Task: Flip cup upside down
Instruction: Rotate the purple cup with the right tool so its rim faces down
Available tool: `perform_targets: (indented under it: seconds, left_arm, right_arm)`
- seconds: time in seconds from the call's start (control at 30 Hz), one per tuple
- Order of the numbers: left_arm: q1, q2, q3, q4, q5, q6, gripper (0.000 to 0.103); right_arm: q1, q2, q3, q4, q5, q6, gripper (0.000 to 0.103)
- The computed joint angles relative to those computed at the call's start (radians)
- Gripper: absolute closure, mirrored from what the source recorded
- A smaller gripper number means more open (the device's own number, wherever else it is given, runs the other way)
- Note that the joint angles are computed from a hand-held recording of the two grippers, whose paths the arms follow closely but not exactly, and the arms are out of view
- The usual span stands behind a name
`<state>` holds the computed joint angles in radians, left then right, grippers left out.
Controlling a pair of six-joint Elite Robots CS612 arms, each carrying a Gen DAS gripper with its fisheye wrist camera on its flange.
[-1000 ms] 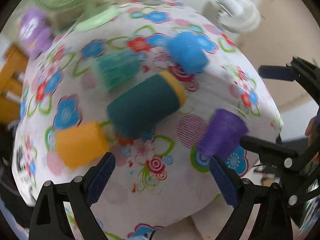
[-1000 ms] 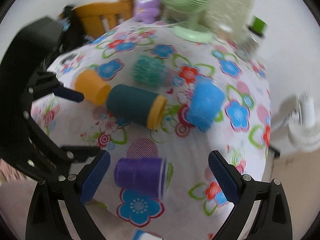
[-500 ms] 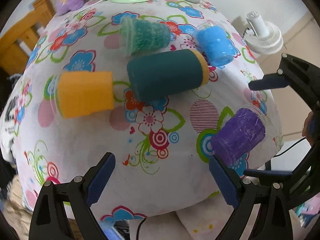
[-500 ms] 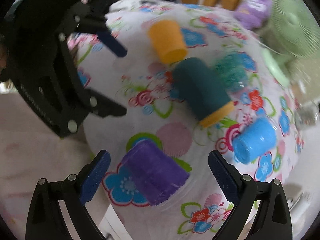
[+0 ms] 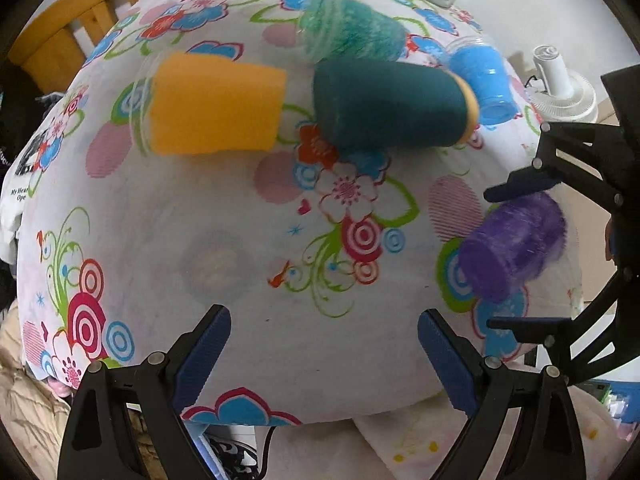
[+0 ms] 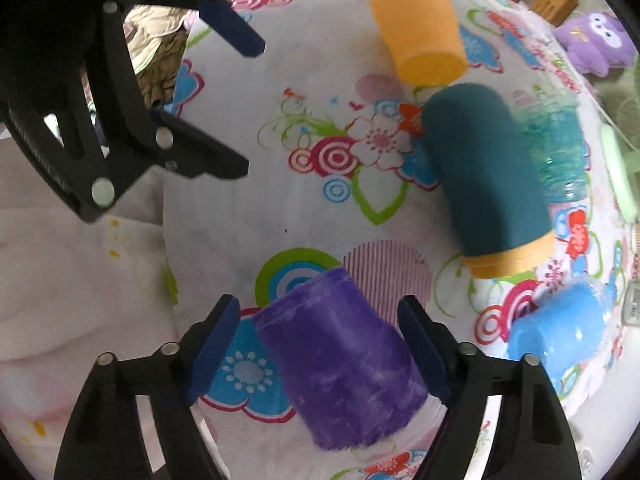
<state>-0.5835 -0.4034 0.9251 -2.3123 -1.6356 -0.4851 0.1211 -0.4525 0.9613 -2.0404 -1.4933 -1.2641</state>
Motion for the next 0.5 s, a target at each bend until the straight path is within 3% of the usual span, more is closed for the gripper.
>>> perform_targets:
  seconds: [0.17, 0.5]
  left_arm:
    - [0.003, 0.004, 0.008, -0.016, -0.007, -0.007, 0.007]
    - [0.008, -0.008, 0.016, -0.003, -0.017, 0.022, 0.007]
  right_arm:
    - [0.003, 0.016, -0.021, 0.052, -0.022, -0.003, 0.044]
    - [0.000, 0.029, -0.053, 0.039, 0.020, 0.082, 0.046]
